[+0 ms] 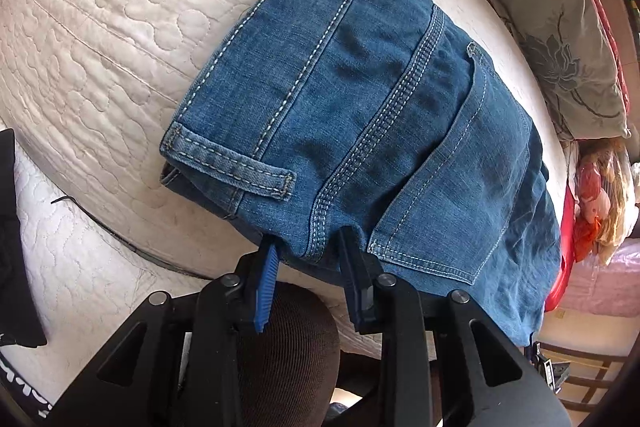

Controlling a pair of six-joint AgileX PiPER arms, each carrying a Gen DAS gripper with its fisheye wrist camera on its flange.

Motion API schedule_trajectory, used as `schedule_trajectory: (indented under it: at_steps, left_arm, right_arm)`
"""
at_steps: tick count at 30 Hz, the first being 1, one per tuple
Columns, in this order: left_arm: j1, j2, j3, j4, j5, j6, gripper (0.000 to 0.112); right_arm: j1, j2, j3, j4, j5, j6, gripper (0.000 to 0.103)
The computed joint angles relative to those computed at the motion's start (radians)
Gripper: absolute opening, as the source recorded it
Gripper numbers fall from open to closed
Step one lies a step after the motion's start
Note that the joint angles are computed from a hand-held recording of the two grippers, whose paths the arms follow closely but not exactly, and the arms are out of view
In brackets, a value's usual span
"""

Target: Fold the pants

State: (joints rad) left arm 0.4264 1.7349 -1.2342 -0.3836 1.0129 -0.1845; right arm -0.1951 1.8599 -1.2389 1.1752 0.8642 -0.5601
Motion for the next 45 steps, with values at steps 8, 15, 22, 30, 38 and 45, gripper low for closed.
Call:
schedule_trajectory:
  at_steps: [8,15,22,30,38,45]
  left_arm:
    - [-0.001,0.027,-0.005,0.021,0.011,-0.004,0.035]
    - [0.025,-0.084,0.009,0.013,0.049,0.122,0.035]
    - [0.029,-0.079,-0.074,0.041,0.079,0.082,0.035]
    - [0.027,-0.038,-0.115,0.073,0.098,0.026,0.035]
    - [0.046,0.021,-0.157,0.068,0.112,-0.003,0.035]
    - [0.005,0.032,-0.168,0.074,0.120,-0.036,0.035]
  right_arm:
    - [-0.016,0.021,0.095,-0.117,-0.010,0.055,0.012]
    - [-0.060,-0.046,-0.036,-0.161,-0.057,0.075,0.033]
    - [0.047,0.295,-0.458,-0.263,0.131,0.353,0.043]
    - [-0.001,0.453,-0.782,-0.172,0.042,0.490,0.043]
    - [0.043,0.331,-0.514,-0.192,0.160,0.317,0.046]
    - [0.060,0.585,-0.843,-0.035,0.139,0.467,0.046]
